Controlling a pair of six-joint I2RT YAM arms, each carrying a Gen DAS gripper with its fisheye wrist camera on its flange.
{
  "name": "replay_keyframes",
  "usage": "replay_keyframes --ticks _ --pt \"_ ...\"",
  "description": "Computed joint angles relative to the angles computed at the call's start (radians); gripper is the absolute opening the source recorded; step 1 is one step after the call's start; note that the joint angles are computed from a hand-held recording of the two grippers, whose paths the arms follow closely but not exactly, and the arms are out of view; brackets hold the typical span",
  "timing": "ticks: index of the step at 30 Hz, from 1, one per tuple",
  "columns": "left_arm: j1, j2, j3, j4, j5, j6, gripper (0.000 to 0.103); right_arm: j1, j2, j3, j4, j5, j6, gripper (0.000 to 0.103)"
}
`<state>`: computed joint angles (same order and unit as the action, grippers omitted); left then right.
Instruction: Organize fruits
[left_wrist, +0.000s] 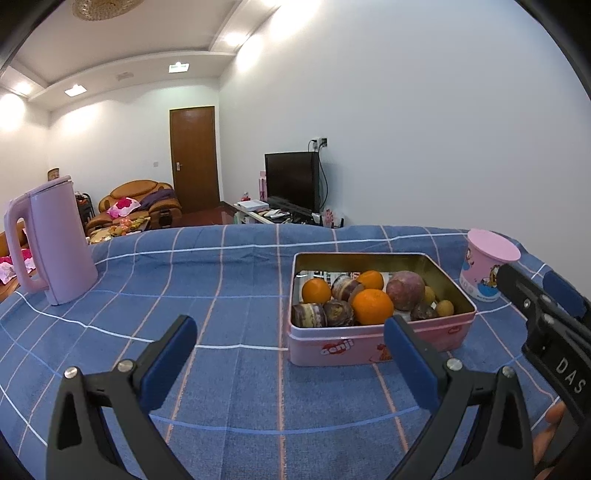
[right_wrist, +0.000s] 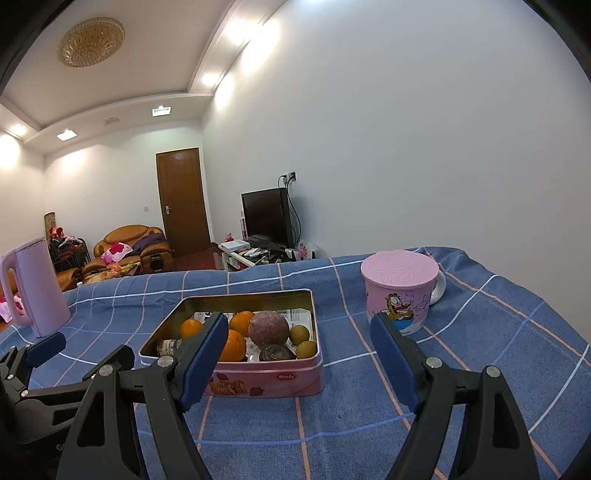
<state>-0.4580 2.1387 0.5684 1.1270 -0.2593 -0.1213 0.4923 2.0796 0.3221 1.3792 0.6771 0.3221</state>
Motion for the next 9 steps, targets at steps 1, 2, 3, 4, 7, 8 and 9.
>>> replay_keyframes --ticks 1,2,3,4,7,8,9 --pt "0.002 0.0 0.0 -0.001 0.003 -0.001 0.103 -0.001 0.0 0.002 -0.004 -0.001 0.0 0.08" --pt "0.004 0.0 -0.001 0.002 0.011 -0.001 0.103 -0.001 -0.001 0.003 -0.007 -0.002 0.0 0.08" --pt "0.006 0.0 -0.004 0.008 0.021 -0.001 0.103 -0.001 -0.002 0.001 -0.006 -0.001 0.001 0.08" --pt "0.007 0.001 -0.006 0.013 0.028 0.0 0.103 -0.001 -0.004 0.0 -0.008 -0.002 0.001 0.08" --pt "0.0 0.002 -0.008 0.02 0.019 0.009 0.103 -0.002 -0.006 0.001 -0.011 -0.002 0.001 0.081" --pt "0.0 0.001 -0.007 0.019 0.019 0.011 0.103 -0.001 -0.007 -0.002 -0.011 -0.001 0.001 0.081" --pt "-0.001 0.0 -0.005 0.014 0.022 0.013 0.103 -0.001 -0.008 -0.002 -0.013 0.0 0.003 0.081"
